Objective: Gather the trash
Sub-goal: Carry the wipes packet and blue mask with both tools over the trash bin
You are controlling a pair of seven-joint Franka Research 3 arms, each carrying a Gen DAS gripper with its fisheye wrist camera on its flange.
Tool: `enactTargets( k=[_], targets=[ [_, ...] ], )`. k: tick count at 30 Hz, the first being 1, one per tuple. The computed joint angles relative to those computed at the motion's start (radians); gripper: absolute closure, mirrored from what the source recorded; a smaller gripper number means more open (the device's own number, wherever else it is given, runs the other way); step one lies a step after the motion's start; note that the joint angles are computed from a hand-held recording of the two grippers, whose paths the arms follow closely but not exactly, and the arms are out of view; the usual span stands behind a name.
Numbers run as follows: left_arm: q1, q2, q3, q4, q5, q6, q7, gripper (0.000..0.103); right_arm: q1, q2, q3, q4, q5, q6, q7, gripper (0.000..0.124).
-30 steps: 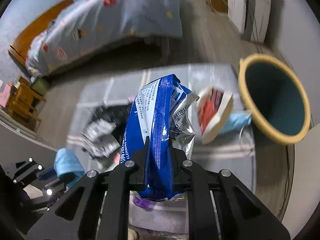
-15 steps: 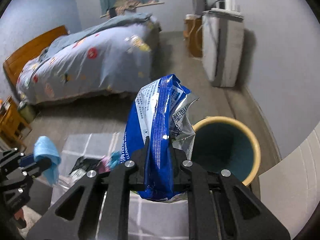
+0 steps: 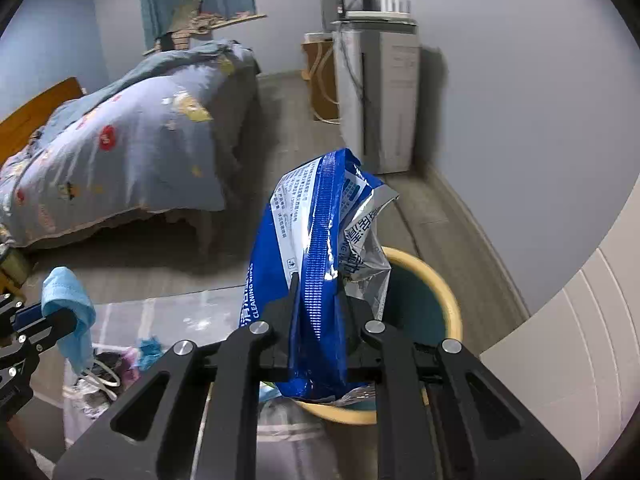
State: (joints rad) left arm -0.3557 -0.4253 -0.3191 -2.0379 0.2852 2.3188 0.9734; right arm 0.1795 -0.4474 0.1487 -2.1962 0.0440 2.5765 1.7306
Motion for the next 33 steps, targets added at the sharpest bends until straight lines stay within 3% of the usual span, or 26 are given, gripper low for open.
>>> enactTargets(
  k=[13, 25, 33],
  targets=[
    [-0.022, 0.276, -0.018, 0.165, 0.035, 0.045, 0.02, 0.083, -0.048, 0.083, -0.032, -0.025, -0.017, 0.053, 0.027, 0.11],
    [-0.049, 0.478, 0.008, 0.279, 0.057, 0.083, -0.016, 0.083, -0.046, 0.146, -0.076, -0.02, 0.037, -0.018, 0.055, 0.11],
    [-0.059, 0.525, 0.027, 0.329, 0.123, 0.102, -0.043, 0.08, -0.046, 0.159, -0.076, -0.017, 0.031, -0.031, 0.051, 0.11]
  ],
)
